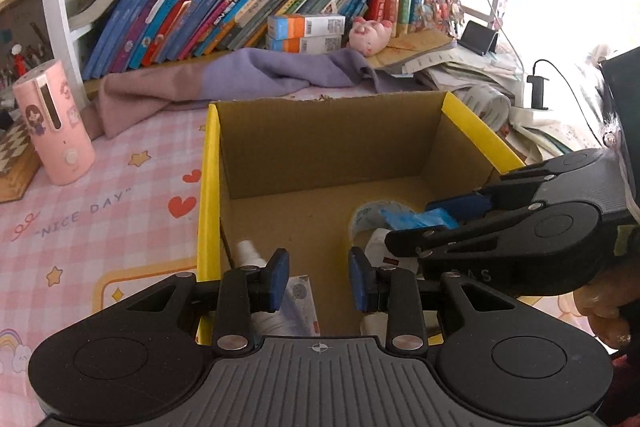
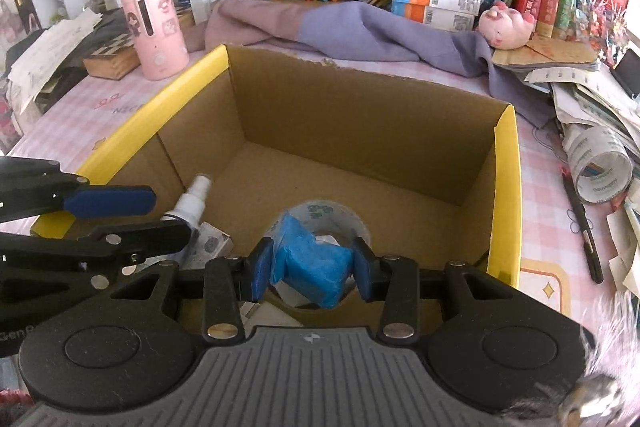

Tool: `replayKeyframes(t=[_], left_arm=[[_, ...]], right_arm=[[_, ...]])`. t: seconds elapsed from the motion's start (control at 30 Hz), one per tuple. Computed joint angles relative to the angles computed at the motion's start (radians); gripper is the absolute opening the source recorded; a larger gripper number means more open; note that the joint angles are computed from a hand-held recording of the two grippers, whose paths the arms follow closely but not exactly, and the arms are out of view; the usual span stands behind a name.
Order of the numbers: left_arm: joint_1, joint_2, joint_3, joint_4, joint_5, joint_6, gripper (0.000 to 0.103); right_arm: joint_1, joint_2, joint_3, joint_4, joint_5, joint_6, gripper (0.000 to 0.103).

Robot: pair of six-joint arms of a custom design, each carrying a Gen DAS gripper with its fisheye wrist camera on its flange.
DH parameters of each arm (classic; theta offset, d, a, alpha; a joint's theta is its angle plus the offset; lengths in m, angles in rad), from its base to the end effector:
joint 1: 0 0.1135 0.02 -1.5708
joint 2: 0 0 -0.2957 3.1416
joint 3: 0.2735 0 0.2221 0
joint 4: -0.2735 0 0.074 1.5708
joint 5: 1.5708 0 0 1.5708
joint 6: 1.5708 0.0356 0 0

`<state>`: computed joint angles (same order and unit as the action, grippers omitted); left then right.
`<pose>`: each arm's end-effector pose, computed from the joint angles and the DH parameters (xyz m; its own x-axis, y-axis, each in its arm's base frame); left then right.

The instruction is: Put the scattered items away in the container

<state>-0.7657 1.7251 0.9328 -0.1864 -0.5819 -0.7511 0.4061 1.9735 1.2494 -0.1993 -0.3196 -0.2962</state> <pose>0.2415 -0.2050 0.2095 -0.6815 -0.1357 -0.7192 -0.1466 0.9880 -0.0475 0.3638 0.1686 0.2028 -0.5406 -0.5341 -0.6500 -0.7391 0.6706 0.0637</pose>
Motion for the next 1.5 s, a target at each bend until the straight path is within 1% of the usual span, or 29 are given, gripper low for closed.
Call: replayKeyframes(t=[0.1, 0.13, 0.17, 0.2, 0.23, 0.27, 0.33, 0.47, 0.7, 0.83, 1.0, 1.27, 1.4, 1.5], left_arm=[[-0.021, -0.010, -0.016, 0.024, -0.035, -0.005, 0.034], [-0.033, -0.018, -0.028, 0.040, -0.057, -0.001, 0.038], [-0.043, -0.027, -0.037, 0.053, -0.079, 0.000, 0.042], [-0.054, -0.033, -0.042, 0.059, -0.103, -0.003, 0.050], [-0.067, -0.042, -0.050, 0.064, -0.133, -0.009, 0.055], [-0.078, -0.051, -0.057, 0.069, -0.157, -0.014, 0.056], [-0.090, -0.066, -0.066, 0.067, -0.193, -0.029, 0.063], [-0.115, -0.099, -0.086, 0.042, -0.243, -0.072, 0.070], [-0.179, -0.181, -0.139, -0.034, -0.311, -0.154, 0.081], [-0.219, -0.233, -0.169, -0.085, -0.341, -0.198, 0.082], [-0.265, -0.288, -0.196, -0.167, -0.369, -0.275, 0.083], [-0.369, -0.364, -0.233, -0.345, -0.404, -0.442, 0.084], [-0.451, -0.379, -0.233, -0.497, -0.415, -0.614, 0.088], [-0.516, -0.383, -0.230, -0.620, -0.425, -0.762, 0.089]], right_arm=[[-0.002, -0.002, -0.005, 0.008, -0.003, 0.003, 0.040], [-0.001, -0.005, -0.010, 0.016, -0.002, 0.006, 0.040], [-0.001, -0.009, -0.018, 0.026, -0.001, 0.011, 0.043], [-0.002, -0.014, -0.025, 0.035, -0.001, 0.018, 0.047], [-0.003, -0.019, -0.032, 0.042, -0.003, 0.026, 0.049], [-0.006, -0.026, -0.039, 0.049, -0.007, 0.033, 0.050], [-0.008, -0.043, -0.057, 0.067, -0.008, 0.046, 0.052], [-0.004, -0.091, -0.114, 0.123, -0.001, 0.081, 0.056], [0.033, -0.188, -0.225, 0.202, 0.050, 0.144, 0.057], [0.070, -0.244, -0.287, 0.232, 0.088, 0.171, 0.058], [0.124, -0.311, -0.356, 0.263, 0.147, 0.210, 0.060], [0.221, -0.406, -0.456, 0.299, 0.262, 0.304, 0.062], [0.285, -0.449, -0.500, 0.296, 0.326, 0.351, 0.062], [0.342, -0.487, -0.541, 0.297, 0.380, 0.378, 0.064]])
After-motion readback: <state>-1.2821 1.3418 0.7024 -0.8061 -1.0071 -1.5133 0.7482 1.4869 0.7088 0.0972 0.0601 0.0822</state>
